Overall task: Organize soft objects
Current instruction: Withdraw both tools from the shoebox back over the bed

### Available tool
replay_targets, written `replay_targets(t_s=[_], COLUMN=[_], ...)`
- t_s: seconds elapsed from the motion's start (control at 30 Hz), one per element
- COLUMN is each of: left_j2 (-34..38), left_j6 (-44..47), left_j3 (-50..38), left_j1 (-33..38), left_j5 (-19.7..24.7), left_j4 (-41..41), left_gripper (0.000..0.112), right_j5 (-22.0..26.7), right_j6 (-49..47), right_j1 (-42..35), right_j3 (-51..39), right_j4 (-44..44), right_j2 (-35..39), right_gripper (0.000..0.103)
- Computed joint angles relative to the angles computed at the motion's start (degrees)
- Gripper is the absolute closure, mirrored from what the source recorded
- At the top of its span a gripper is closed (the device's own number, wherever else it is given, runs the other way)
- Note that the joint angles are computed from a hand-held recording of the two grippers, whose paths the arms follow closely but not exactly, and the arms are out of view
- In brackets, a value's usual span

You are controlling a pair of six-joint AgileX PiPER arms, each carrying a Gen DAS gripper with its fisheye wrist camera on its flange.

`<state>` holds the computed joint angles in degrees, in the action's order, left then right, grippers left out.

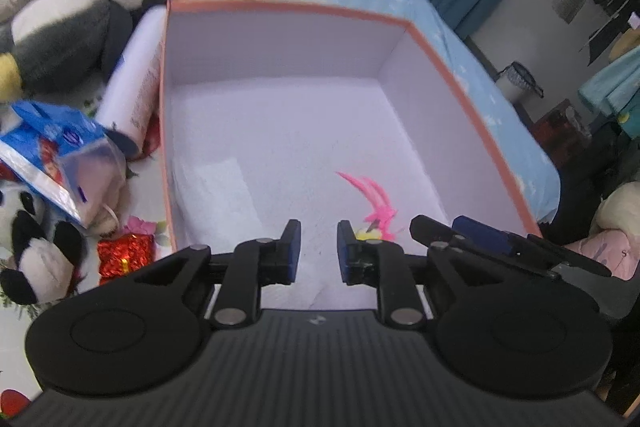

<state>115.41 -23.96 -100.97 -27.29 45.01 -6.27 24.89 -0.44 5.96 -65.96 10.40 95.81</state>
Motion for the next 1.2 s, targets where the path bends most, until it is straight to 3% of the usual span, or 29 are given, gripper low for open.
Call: replay_targets(t_s=[0.27,0.53,0.6,0.73,0.97,1.1,1.2], left_j2=[-13.7,-32.1,-36.3,-45.7,-62.5,-71.1,-76.4], left_j6=[-5.1,-18.1,-19.4,-21.6,-22.1,-24.0,-30.5], left_j3=[9.3,22.3,24.4,29.2,36.9,41.0,43.9], left_j1=[-2.3,-6.4,-6.9,-8.8,-12.0,-14.0,-21.8], left_j5=[-3.9,-6.1,-4.7,-1.1,6.8,12.3,20.2], left_j4=[7.0,22.1,23.5,28.1,32.9,35.3,41.8], left_gripper=[0.088,0.088,0.088,0.088,0.088,0.088,0.088], right_j5=[0.9,2.5,3.5,6.6,15.4,19.9,22.0], right_j6=[2.3,12.6,16.3,31.3,59.7,68.2,73.5], right_j1=[1.9,8.4,10.9,19.9,41.1,50.8,56.4], right_j3=[2.4,5.2,5.6,6.0,6.8,7.1,8.3], right_j4=[-1.4,-9.3,-12.2,-26.2,-51.4,-57.4,-60.5], right_j2=[-10.6,-22.3,-25.2,-29.8,-32.3,-31.7,-30.9], right_gripper=[0.056,0.056,0.056,0.056,0.056,0.056,0.056])
